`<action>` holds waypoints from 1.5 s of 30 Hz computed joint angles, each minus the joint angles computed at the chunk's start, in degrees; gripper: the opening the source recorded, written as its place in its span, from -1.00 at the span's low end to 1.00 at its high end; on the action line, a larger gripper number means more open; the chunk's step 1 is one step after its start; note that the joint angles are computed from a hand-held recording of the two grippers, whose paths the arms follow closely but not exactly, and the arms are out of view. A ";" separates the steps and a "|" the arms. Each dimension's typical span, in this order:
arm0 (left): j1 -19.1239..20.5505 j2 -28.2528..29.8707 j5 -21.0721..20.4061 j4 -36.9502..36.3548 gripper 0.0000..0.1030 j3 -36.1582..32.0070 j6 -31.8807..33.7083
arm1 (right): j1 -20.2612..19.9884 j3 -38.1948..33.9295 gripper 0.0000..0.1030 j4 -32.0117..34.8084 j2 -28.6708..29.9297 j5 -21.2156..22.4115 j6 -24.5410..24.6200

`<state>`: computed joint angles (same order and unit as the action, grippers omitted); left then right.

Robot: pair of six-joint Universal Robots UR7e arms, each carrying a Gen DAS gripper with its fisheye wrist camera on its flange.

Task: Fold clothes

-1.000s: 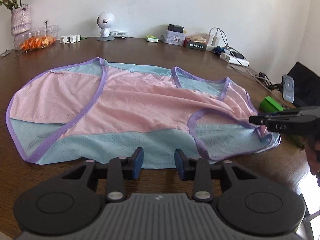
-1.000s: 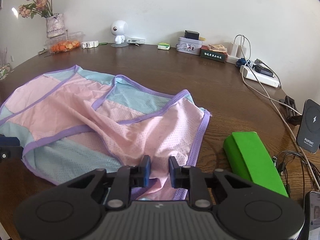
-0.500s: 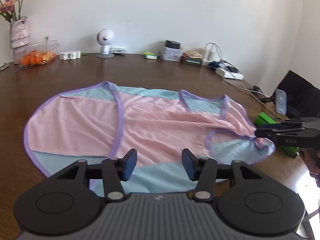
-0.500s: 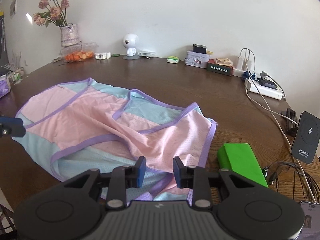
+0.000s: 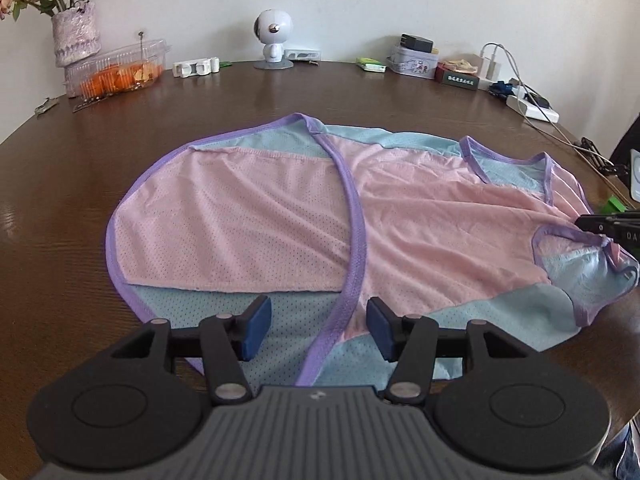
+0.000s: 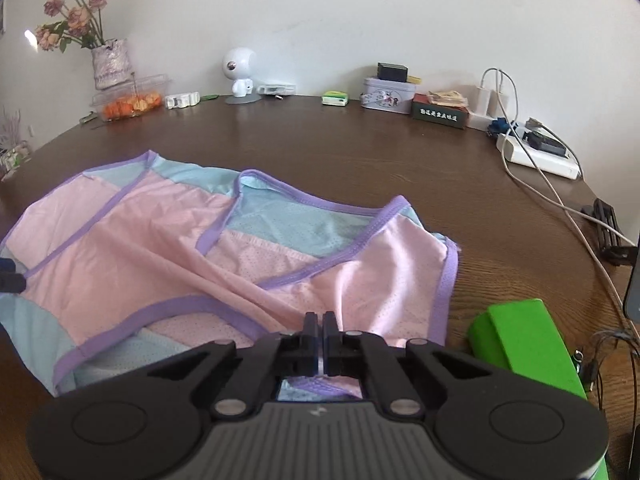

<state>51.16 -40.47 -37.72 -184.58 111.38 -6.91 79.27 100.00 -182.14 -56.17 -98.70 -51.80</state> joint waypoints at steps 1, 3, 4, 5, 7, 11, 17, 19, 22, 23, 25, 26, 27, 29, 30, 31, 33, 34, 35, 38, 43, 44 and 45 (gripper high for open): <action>0.25 -0.95 -1.55 -0.45 0.08 1.02 0.99 | -0.54 1.40 -0.80 0.33 -1.51 2.30 -1.14; 0.81 -3.04 -6.15 -3.21 0.08 3.40 5.42 | -1.95 5.04 -0.68 3.07 -5.52 9.16 -6.22; 1.03 -4.08 -8.41 -4.69 0.08 4.80 8.44 | -2.75 6.94 -0.47 6.13 -7.80 13.13 -10.01; 1.16 -5.04 -10.41 -5.80 0.10 6.22 11.98 | -3.43 8.54 -0.36 9.85 -9.79 16.31 -14.02; 1.41 -6.19 -11.37 -4.74 0.11 7.58 15.05 | -3.71 10.71 -0.25 16.49 -12.11 18.39 -21.28; 1.41 -5.95 -10.66 -5.01 0.11 8.43 17.83 | -1.97 12.20 -0.34 15.86 -10.34 14.50 -24.30; 2.78 -6.44 -12.71 -9.78 -0.44 9.79 22.47 | -2.64 12.46 -0.88 12.70 -7.29 15.60 -21.94; 3.18 -6.85 -13.39 -9.98 -0.86 9.86 23.14 | -3.03 12.91 -0.97 12.41 -7.43 16.28 -21.34; 4.16 -6.83 -15.49 -11.37 -0.97 9.00 24.92 | -3.34 12.27 -0.98 12.60 -7.75 18.65 -18.68; 4.46 -6.75 -16.13 -11.37 -0.97 8.30 25.63 | -3.42 11.60 -0.98 12.80 -7.71 19.95 -17.34; 4.70 -6.30 -16.28 -10.03 -0.97 5.66 27.00 | -3.28 9.43 -0.99 12.30 -6.91 22.27 -14.50; 4.88 -5.87 -15.84 -9.06 -0.97 3.51 27.92 | -2.72 7.55 -0.99 12.13 -5.90 22.27 -13.31; 5.04 -5.38 -15.40 -8.13 -0.97 1.34 28.84 | -2.00 5.36 -0.99 11.99 -4.66 21.83 -12.24; 5.67 -3.32 -15.45 -5.66 -0.97 -4.44 30.23 | -0.59 0.74 -0.99 12.03 -1.98 20.72 -10.49; 5.87 -1.76 -15.41 -4.92 -0.97 -7.37 30.61 | 0.38 -2.27 -0.98 11.85 0.22 19.39 -9.26; 6.11 0.08 -15.04 -4.60 -0.97 -10.20 30.50 | 1.33 -5.25 -0.97 12.00 2.45 17.23 -7.69; 7.51 3.00 -14.73 -2.88 -0.94 -15.90 29.39 | 3.00 -11.02 -0.91 13.33 6.52 12.37 -4.70; 8.07 3.97 -14.25 -1.64 -0.91 -18.07 28.07 | 3.56 -12.71 -0.76 12.45 7.99 10.61 -3.17; 8.32 3.88 -13.84 -0.65 -0.90 -18.45 26.52 | 3.69 -12.93 -0.74 12.00 8.02 10.27 -2.82; 8.57 1.42 -14.75 -2.05 -0.36 -14.80 25.35 | 1.83 -8.55 -0.30 12.45 2.71 14.75 -7.58; 8.79 -0.47 -9.31 -5.07 0.04 -9.37 22.54 | -2.67 0.06 -0.03 16.31 -7.24 13.16 -15.97; 9.10 -0.71 -8.80 -4.30 0.04 -9.18 21.20 | -3.09 0.90 -0.03 16.49 -7.93 10.83 -15.85; 9.50 -1.06 -9.19 -3.60 0.04 -8.94 19.79 | -3.47 2.00 -0.04 15.62 -8.38 8.99 -16.34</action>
